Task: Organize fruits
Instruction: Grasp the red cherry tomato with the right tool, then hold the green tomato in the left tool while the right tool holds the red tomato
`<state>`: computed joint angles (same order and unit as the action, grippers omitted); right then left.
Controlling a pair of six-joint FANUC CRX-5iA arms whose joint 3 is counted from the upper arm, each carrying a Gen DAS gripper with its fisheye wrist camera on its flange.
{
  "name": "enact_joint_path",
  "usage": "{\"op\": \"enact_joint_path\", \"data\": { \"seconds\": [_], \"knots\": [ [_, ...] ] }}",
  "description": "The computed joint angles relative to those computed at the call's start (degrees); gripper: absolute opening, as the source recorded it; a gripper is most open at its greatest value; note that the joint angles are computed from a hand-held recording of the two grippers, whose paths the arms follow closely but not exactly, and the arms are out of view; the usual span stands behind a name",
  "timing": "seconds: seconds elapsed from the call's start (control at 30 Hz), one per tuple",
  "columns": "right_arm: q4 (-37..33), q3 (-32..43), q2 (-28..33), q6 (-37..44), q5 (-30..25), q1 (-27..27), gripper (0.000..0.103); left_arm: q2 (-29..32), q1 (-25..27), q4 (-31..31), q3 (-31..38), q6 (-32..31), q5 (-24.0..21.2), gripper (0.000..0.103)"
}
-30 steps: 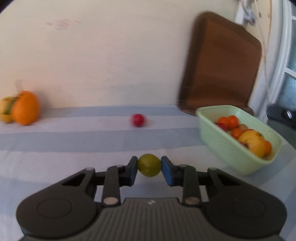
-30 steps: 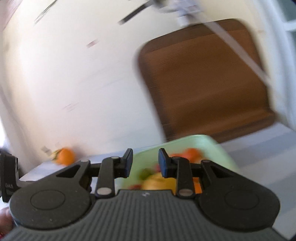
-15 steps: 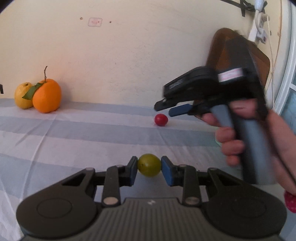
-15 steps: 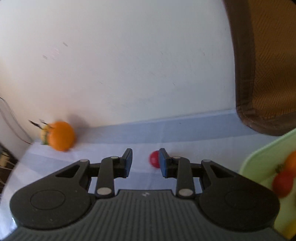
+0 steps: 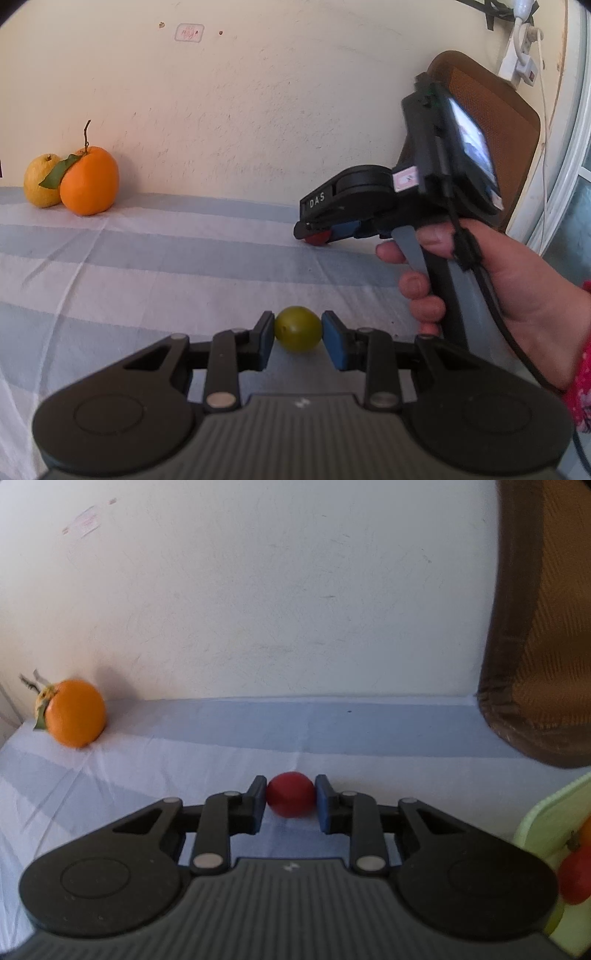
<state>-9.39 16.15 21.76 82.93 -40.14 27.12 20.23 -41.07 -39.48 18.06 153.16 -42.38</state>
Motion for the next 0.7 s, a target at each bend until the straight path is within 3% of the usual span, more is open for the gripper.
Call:
{"op": "enact_joint_path", "data": {
  "seconds": [0.13, 0.43, 0.7],
  "knots": [
    [-6.64, -3.87, -5.34, 5.46, 0.5, -1.59, 0.03, -0.01, 0.34, 0.58, -0.14, -0.62, 0.34, 0.029],
    [-22.42, -20.97, -25.12, 26.31, 2.89, -7.69, 0.03, -0.11, 1.03, 2.22, -0.58, -2.11, 1.18, 0.029],
    [-18.67, -30.91, -32.56, 29.9, 6.2, -6.11, 0.03, 0.48, 2.06, 4.98, -0.37, -6.61, 1.89, 0.029]
  ]
}}
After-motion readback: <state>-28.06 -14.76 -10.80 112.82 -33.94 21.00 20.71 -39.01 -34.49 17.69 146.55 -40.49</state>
